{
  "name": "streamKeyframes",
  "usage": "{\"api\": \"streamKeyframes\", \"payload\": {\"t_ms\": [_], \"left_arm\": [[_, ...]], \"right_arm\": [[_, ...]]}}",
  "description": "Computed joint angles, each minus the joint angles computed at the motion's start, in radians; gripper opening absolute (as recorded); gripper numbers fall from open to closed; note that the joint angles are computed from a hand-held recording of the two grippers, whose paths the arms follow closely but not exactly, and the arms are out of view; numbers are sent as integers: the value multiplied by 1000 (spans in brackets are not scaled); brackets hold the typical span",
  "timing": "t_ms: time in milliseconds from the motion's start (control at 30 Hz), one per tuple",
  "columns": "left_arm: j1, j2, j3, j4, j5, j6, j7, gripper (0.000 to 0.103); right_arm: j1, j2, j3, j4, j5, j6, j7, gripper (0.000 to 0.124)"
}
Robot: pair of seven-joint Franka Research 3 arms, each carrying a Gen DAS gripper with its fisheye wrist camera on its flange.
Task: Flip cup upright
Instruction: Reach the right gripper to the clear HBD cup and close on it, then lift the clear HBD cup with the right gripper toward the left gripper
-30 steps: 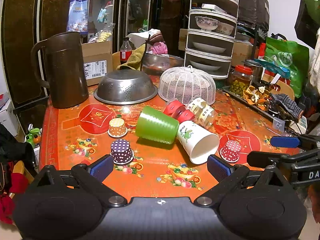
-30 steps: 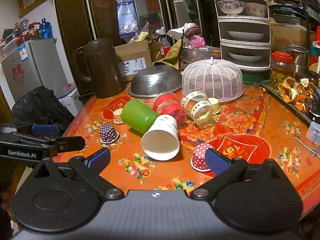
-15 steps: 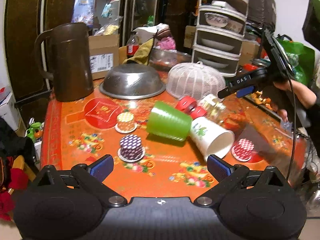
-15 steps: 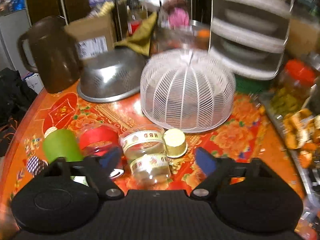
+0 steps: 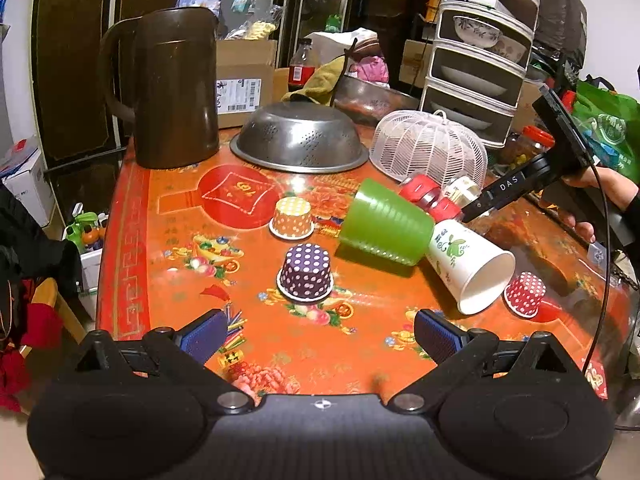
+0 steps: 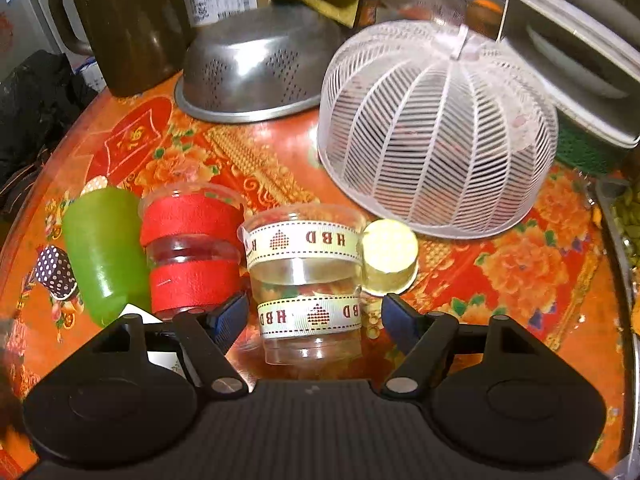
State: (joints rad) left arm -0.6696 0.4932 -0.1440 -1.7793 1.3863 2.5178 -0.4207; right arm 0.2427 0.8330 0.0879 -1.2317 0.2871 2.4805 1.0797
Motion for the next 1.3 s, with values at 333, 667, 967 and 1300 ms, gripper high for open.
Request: {"api": "streamKeyframes", "payload": {"t_ms": [333,667,967,1300], "left_arm": [[7,-60,-13,-78,50,-23,-95,101],[25,-195,-81,-249,133,-84,-289,101],[55,-297,-155,-411,187,-64,-459,101],[80,-295,-178,-461,280,19,-592,101]], "right_arm": [[-10,-87,13,-124,36,69,19,56],[-78,-579,190,-746,410,379,-230,57],[77,-724,196,-1004,668,385,-263,57],[176,-661,123,-999,611,348,-77,57]]}}
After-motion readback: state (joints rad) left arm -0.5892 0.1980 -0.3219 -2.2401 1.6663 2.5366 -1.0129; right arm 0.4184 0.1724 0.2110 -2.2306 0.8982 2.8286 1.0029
